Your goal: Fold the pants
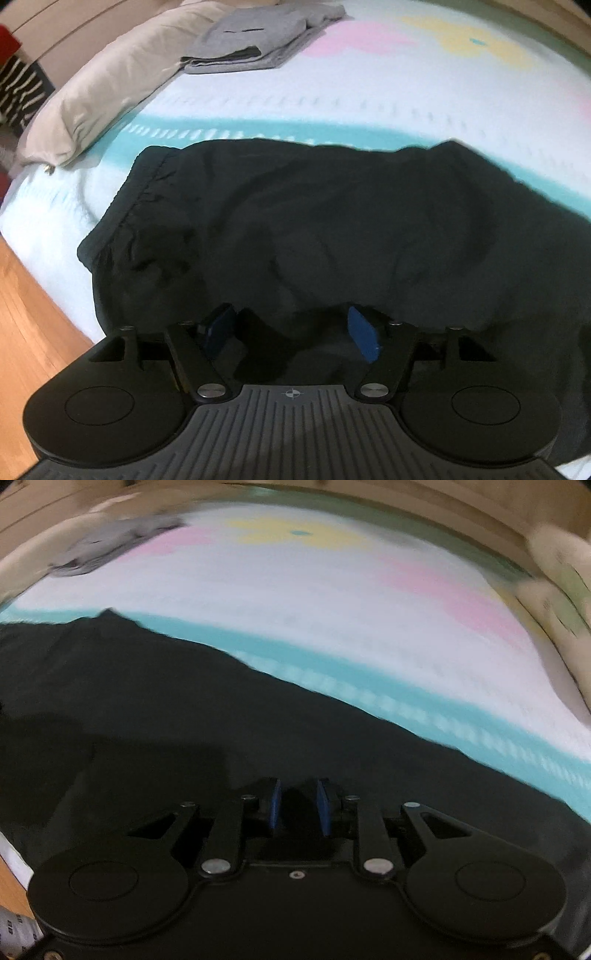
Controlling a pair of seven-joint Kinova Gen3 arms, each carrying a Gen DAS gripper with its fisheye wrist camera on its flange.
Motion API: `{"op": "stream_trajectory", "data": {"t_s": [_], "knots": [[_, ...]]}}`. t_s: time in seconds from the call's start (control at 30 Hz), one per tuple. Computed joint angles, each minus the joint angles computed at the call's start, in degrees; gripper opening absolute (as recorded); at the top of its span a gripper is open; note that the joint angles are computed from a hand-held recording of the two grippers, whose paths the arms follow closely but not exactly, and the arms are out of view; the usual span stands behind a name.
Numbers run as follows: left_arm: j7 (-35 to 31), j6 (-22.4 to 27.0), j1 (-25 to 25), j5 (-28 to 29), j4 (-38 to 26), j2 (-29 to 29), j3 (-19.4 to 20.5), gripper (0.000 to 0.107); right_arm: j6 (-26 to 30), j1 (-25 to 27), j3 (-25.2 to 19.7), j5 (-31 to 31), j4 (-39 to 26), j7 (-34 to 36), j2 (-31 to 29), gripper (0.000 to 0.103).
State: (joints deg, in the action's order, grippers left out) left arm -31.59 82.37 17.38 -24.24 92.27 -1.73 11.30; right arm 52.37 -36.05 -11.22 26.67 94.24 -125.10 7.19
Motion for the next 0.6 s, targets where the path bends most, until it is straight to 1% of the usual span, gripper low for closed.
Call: {"op": "stream_trajectory", "data": {"t_s": [0.03,0.1,0.17,0.27,0.3,0.33,0.37,0.5,0.6], "knots": [[-0.4,-0.8,-0.1,0.7,0.0,-0.8,-0.5,0.062,0.7,0.4,0.3,-0.5,0.1,0.0,-0.6,0.031],[0.3,-2.2,0.2,0.8,-1.1,-1.3,0.7,0.062,1.1,1.7,0.7,-1.4,1.0,0.7,-2.3,0.032],[1.0,-2.7,1.5,-0.7,-3.1,-0.5,2.4,0.062,0.1,3.6,0.9,-2.9,2.3,0.8,-4.8,0.032],[1.6,-2.4,4.6,-3.2,-7.0,2.5,4.3,0.062,-0.9,7.1,1.3,-5.5,3.1,-0.3,-8.0,0.036],[1.7,-2.2,5.8,-3.8,-8.1,3.4,4.4,0.062,-1.3,8.4,1.5,-6.2,3.1,-0.6,-8.7,0.039],[1.6,-2.1,7.1,-4.2,-9.4,4.6,4.5,0.062,-1.0,9.7,1.7,-6.6,3.1,-0.9,-9.5,0.046],[1.3,-2.2,8.5,-4.5,-10.8,5.8,4.6,0.062,-0.7,10.9,1.8,-6.8,3.3,-1.4,-10.2,0.049],[-0.9,-3.4,13.3,-4.9,-14.8,9.4,4.1,0.062,1.3,15.7,2.5,-8.3,3.6,-3.0,-12.5,0.049],[-2.9,-4.1,16.7,-5.2,-18.1,12.4,3.7,0.062,3.0,20.2,4.3,-10.7,4.6,-3.3,-15.4,0.05]]}}
